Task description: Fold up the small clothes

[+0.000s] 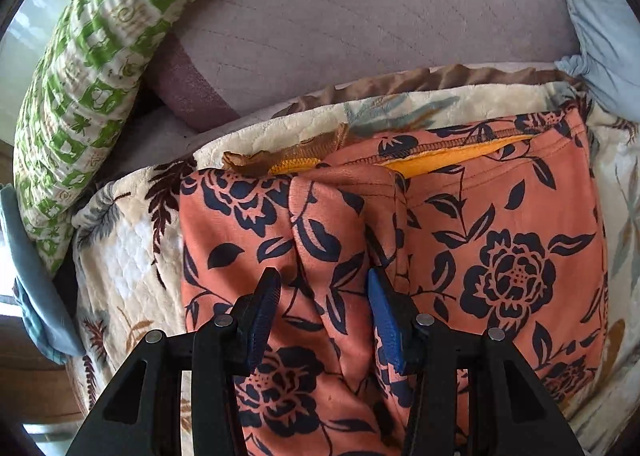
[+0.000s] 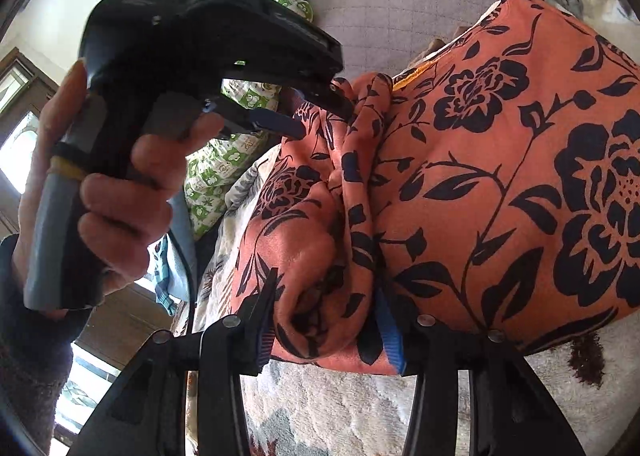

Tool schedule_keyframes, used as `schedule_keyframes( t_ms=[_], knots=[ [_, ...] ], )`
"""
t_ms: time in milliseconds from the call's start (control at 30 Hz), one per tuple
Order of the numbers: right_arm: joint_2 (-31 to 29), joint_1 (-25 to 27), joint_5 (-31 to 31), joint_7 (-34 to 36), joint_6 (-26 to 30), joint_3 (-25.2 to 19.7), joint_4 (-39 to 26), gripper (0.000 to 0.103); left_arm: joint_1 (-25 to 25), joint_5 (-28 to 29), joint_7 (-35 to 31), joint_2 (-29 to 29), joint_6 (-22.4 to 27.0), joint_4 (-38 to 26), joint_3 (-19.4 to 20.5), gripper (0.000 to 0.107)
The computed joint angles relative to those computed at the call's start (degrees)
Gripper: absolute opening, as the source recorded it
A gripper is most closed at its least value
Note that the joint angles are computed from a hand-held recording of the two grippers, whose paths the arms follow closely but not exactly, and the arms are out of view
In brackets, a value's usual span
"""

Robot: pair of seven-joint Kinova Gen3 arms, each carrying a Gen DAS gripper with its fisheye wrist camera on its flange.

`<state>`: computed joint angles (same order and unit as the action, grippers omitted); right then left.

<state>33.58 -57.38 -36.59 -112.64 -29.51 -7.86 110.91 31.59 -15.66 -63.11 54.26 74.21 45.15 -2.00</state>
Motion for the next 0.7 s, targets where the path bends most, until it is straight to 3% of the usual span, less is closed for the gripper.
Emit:
schedule_keyframes(
  t_ms=[167, 400, 567, 700],
  knots=[
    [0.18, -0.35, -0.68, 0.13, -0.70, 0.20, 0.35, 0.048, -0.29, 0.64, 1.38, 0.07, -3.83, 2.42, 0.16, 0.045],
    [0.82, -0.45, -1.17, 0.41, -0.85, 0.13, -0.34, 0.049, -7.45, 10.13, -4.06, -7.65, -14.38, 13.48, 6.29, 0.048],
    [1.20, 0.28, 0.31, -0.58, -2.09, -0.78, -0.05, 0.051, -1.47, 3.50, -4.24, -3.94, -10.20, 9.95, 1.37, 0.048],
    [1.64, 0.48, 1.44, -0.83, -3.57, -1.07, 0.52, 0.051, -2.67, 3.76, -2.43, -3.26, -12.27, 11.35, 1.27, 0.048]
  ],
)
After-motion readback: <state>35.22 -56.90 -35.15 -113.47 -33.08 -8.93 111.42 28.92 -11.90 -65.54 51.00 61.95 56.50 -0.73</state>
